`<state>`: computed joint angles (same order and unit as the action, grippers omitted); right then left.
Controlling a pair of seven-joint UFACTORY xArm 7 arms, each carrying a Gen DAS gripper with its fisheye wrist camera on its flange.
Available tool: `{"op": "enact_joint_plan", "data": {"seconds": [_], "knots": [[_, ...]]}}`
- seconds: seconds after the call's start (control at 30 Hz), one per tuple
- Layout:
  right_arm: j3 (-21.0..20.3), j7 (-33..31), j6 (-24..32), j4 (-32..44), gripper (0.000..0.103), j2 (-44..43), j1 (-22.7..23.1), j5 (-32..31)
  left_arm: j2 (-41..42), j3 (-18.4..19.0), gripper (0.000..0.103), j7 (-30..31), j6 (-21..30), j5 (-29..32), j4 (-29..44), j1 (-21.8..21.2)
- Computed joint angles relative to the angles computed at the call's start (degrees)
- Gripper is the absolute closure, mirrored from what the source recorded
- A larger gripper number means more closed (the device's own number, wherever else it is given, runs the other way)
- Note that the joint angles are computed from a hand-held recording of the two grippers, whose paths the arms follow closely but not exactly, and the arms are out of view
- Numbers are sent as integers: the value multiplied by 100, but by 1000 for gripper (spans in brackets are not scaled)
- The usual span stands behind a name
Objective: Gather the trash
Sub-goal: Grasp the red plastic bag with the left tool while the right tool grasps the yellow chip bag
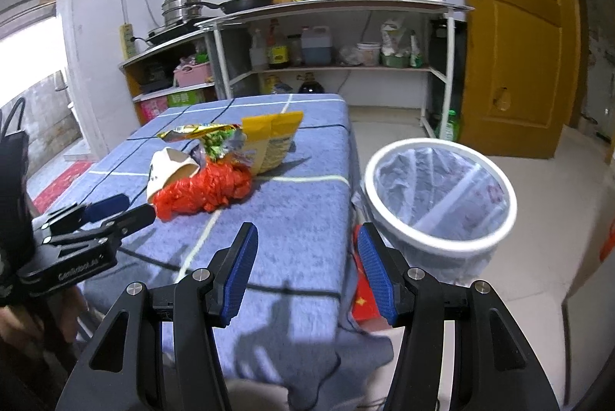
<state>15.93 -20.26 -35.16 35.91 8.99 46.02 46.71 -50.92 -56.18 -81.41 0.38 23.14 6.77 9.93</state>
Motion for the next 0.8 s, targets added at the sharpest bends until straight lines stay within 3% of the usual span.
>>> {"op": "enact_joint_plan", "data": {"seconds": [0.1, 0.2, 0.33, 0.43, 0.5, 0.57, 0.73, 0.8], "knots": [[-64, 310, 351, 214, 48, 91, -256, -702, 310, -29, 30, 475, -617, 178, 104, 691], [-115, 916, 689, 435, 48, 199, -566, -1606, 864, -173, 29, 1046, -1095, 236, 310, 1443], [-67, 1806, 1017, 809, 48, 417, -1023, -2821, 1478, -610, 29, 1637, -1460, 198, 590, 2359], [64, 2417, 1259, 1172, 48, 625, -1344, -3557, 1679, -970, 29, 1898, -1619, 36, 664, 2783], [207, 2811, 1425, 1452, 48, 792, -1575, -4037, 1975, -1008, 29, 2100, -1667, -10, 719, 2854], [65, 2953, 1590, 1756, 48, 965, -1430, -4134, 2096, -1084, 31, 2246, -1599, -110, 767, 2874], [503, 3598, 2246, 2674, 48, 1598, -1887, -4691, 2292, -1083, 48, 2505, -1522, -458, 789, 2812], [255, 3752, 2477, 2940, 48, 1739, -1652, -4651, 2426, -1076, 49, 2655, -1636, -572, 777, 2886]]}}
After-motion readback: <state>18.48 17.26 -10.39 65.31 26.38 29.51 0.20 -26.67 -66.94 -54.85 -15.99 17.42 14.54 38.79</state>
